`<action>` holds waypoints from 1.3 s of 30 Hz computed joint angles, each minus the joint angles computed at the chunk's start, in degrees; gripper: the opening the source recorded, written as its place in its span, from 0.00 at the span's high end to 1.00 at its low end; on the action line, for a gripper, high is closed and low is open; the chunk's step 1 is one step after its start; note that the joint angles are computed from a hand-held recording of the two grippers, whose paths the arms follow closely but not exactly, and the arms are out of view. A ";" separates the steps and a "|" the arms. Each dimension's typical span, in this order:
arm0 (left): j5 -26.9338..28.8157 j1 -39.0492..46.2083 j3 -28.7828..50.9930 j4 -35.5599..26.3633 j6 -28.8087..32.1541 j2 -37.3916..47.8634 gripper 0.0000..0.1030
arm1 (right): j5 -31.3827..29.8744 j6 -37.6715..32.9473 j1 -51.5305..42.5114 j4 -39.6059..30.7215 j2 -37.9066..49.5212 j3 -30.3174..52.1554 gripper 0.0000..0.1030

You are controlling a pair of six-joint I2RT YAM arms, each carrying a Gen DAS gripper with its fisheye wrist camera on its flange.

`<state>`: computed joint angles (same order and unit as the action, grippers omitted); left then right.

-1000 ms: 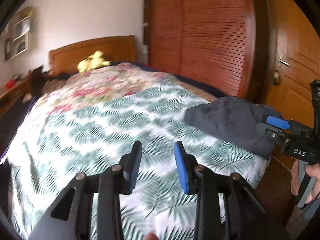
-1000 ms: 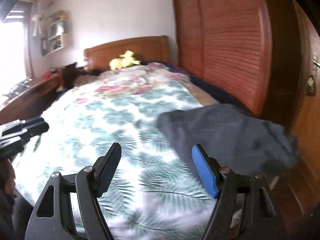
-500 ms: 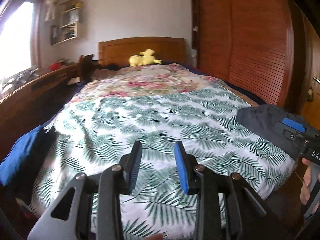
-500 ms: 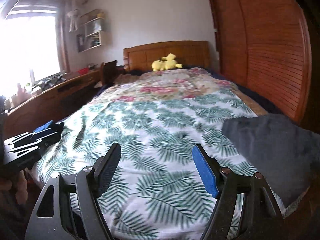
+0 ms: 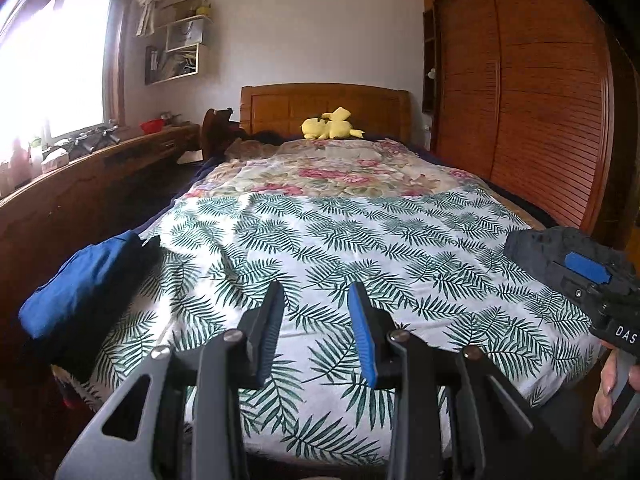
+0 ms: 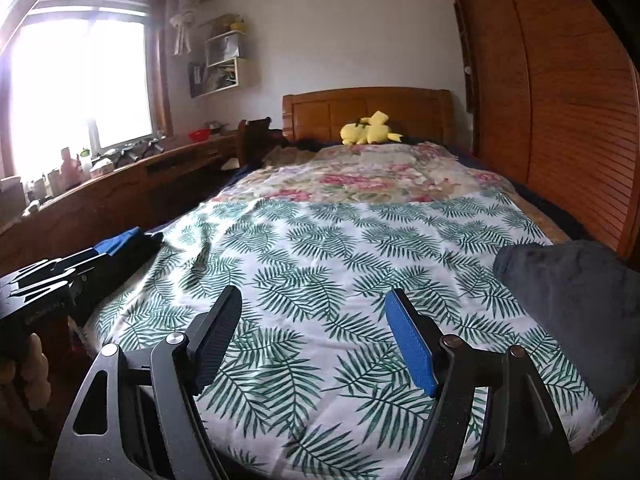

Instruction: Fold large clothes

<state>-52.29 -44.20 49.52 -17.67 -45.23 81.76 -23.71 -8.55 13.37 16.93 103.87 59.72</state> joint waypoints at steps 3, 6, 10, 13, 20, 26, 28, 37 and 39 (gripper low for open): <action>-0.30 0.06 -0.45 -0.49 -0.67 -0.50 0.69 | 0.25 0.12 0.34 0.56 0.04 -0.47 0.26; -0.37 0.14 -1.08 -0.63 -1.74 -0.97 0.69 | 0.15 0.07 0.25 0.46 0.11 -0.33 0.26; -0.77 -0.03 -1.45 -0.70 -2.28 -0.93 0.69 | 0.21 0.00 0.23 0.57 0.13 -0.36 0.26; -0.86 -0.17 -1.12 -0.98 -2.38 -0.81 0.69 | 0.49 0.33 0.24 1.33 0.18 -0.76 0.26; -1.81 -1.11 -0.75 -1.67 -2.77 -1.02 0.69 | 0.33 0.57 -0.13 1.49 0.24 -0.60 0.26; -2.65 -1.78 -0.54 -2.25 -2.78 -1.40 0.68 | 0.26 1.03 -0.31 2.23 0.06 -0.91 0.26; -3.03 -2.19 -0.25 -2.64 -2.94 -1.28 0.68 | 0.28 1.20 -0.38 2.56 0.07 -1.03 0.26; -4.00 -3.03 0.79 -3.76 -2.49 -1.03 0.68 | 0.18 1.40 -0.69 3.00 -0.41 -1.61 0.26; -4.04 -3.11 0.92 -3.71 -2.26 -0.95 0.68 | 0.25 1.51 -0.74 3.09 -0.65 -1.81 0.26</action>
